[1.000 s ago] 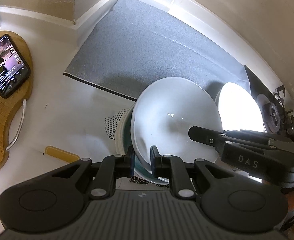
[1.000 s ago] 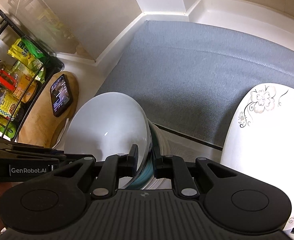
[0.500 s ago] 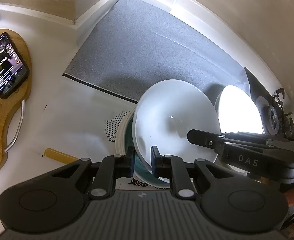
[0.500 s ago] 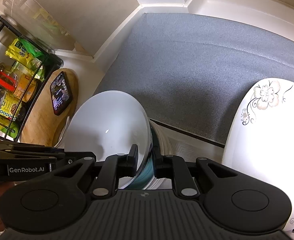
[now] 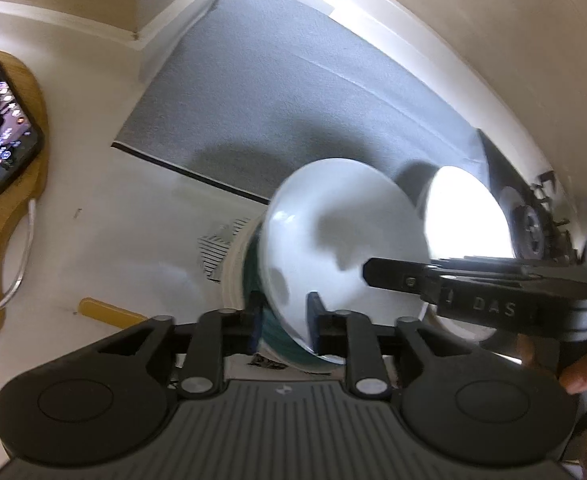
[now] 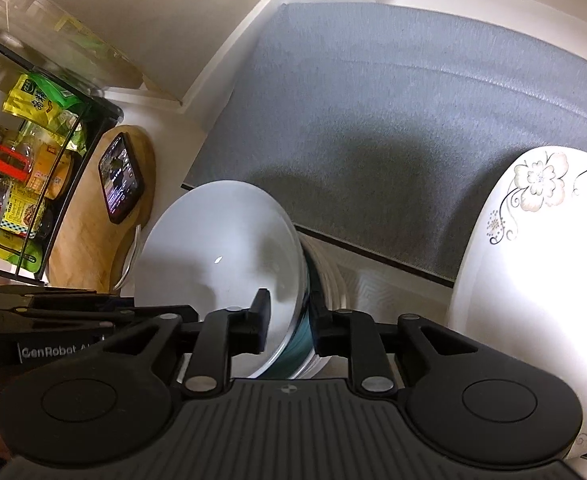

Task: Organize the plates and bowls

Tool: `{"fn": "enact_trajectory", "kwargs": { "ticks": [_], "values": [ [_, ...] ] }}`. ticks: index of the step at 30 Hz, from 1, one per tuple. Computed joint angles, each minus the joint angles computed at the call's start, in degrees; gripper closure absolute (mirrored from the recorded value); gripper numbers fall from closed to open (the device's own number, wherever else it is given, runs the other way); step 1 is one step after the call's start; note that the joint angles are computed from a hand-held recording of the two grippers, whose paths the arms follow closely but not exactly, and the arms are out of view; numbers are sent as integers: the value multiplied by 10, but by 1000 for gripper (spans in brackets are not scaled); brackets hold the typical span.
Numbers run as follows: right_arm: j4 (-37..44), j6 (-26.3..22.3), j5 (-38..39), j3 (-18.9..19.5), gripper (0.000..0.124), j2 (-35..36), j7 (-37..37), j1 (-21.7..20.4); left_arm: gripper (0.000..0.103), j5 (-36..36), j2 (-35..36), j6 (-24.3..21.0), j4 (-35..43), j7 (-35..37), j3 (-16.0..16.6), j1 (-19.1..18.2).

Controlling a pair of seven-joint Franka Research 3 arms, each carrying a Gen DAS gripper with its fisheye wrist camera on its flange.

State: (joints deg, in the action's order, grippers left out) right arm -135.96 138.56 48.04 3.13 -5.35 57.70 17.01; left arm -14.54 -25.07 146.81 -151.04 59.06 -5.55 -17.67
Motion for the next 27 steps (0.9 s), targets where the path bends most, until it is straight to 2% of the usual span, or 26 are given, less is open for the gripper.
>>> {"fn": "enact_trajectory", "kwargs": {
  "ticks": [2, 4, 10, 11, 13, 21, 27],
  "values": [
    [6, -10, -9, 0, 98, 4, 7, -1, 59, -25, 0, 7, -2, 22, 14, -13],
    [14, -21, -17, 0, 94, 8, 14, -2, 58, -31, 0, 9, -1, 27, 15, -13],
    [29, -53, -32, 0, 84, 13, 20, -5, 47, -39, -11, 16, -6, 37, 16, -10],
    [31, -58, -35, 0, 82, 13, 19, -6, 37, -32, -13, 15, -7, 30, 11, -4],
    [34, -65, -39, 1, 80, 13, 23, -6, 25, 14, -21, 18, -9, -13, -17, 23],
    [30, -48, -44, 1, 73, 1, 16, -4, 15, 80, -34, 24, -23, -82, -21, 41],
    [11, -12, -61, 1, 61, -23, -1, 1, 1, 100, -33, 35, -38, -111, -15, 43]
  ]
}}
